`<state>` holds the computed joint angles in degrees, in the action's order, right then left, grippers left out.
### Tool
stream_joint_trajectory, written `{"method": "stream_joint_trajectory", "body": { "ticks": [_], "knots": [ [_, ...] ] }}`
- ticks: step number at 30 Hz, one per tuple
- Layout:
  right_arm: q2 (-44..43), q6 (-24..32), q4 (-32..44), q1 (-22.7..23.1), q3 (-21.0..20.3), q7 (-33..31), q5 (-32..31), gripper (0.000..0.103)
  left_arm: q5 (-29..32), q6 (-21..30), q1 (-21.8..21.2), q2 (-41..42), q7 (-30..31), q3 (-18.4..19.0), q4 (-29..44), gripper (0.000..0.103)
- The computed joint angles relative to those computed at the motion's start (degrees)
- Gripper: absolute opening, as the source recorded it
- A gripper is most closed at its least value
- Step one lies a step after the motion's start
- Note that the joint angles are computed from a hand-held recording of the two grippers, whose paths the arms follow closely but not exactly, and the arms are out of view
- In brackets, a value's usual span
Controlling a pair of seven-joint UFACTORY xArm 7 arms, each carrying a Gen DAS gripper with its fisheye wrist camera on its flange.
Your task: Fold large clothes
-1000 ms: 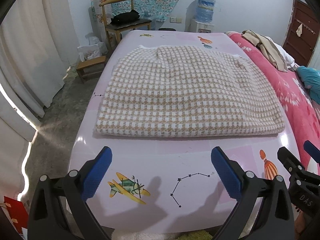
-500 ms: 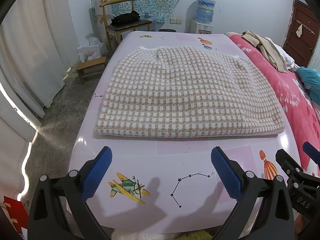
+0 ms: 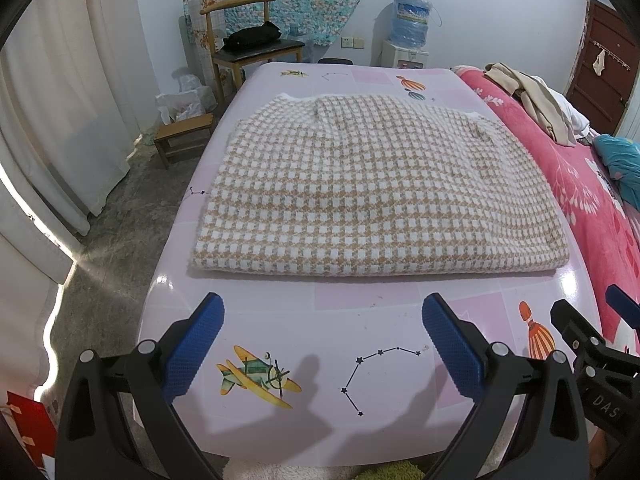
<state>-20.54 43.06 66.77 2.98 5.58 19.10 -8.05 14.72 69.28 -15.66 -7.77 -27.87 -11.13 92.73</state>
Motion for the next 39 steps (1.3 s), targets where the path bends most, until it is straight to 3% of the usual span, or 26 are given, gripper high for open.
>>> {"method": "stream_joint_trajectory", "body": {
  "ticks": [39],
  "knots": [
    [0.2, 0.0, 0.4, 0.0, -0.3, -1.0, 0.1, 0.095, 0.2, -0.2, -0.1, 0.2, -0.2, 0.0, 0.2, 0.098]
  ]
}}
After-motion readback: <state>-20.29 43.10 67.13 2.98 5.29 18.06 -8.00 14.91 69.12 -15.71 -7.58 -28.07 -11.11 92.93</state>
